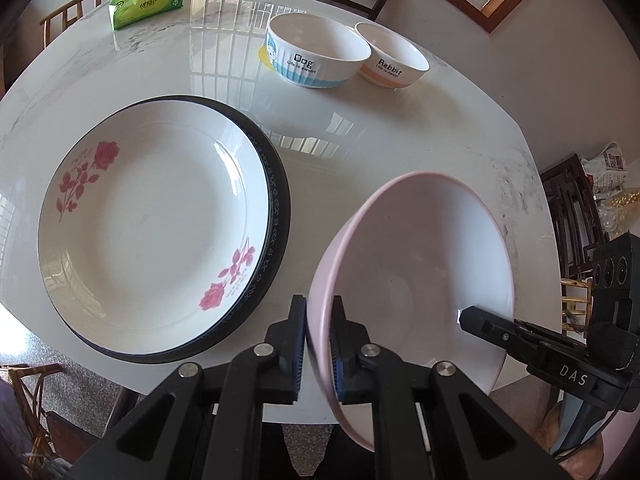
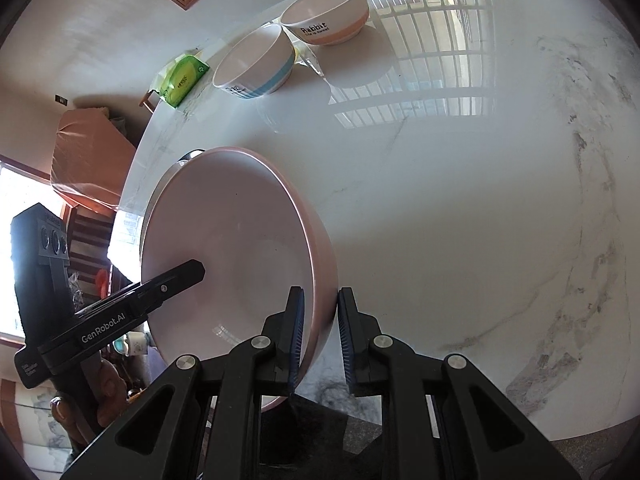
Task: Organize plates and bowls
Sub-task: 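Carry the pink bowl beside the plate stack, lower it and open both grippers, then move both grippers to the white bowl with the blue stripe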
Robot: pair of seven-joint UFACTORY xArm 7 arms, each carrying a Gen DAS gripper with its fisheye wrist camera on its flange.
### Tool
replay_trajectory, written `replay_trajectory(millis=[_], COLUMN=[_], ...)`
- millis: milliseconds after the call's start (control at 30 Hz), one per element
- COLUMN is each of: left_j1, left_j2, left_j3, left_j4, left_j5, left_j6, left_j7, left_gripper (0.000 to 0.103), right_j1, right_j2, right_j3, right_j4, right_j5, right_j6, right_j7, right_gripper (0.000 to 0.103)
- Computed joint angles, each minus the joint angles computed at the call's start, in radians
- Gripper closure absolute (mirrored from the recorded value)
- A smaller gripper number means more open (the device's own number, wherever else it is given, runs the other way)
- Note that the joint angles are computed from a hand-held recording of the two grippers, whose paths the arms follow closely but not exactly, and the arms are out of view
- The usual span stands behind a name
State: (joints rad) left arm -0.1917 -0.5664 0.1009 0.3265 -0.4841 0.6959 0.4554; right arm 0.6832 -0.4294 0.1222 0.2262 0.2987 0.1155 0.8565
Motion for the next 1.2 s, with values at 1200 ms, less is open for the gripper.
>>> replay_trajectory(millis=[1200], left_j1=[0.170], left_j2=[-0.216], left_j3=[0.195], left_j4=[0.104], left_j5=[-0.007], left_j6=[0.184], left_j7=[0.414], left_gripper=[0.062], right_j1=[-0.389], right_j2=[-0.373], right_j3=[0.494], right_j4=[-0.014], right_j5=[-0.448], right_j6=[0.219], right_j7=[0.632], right_gripper=[0.065])
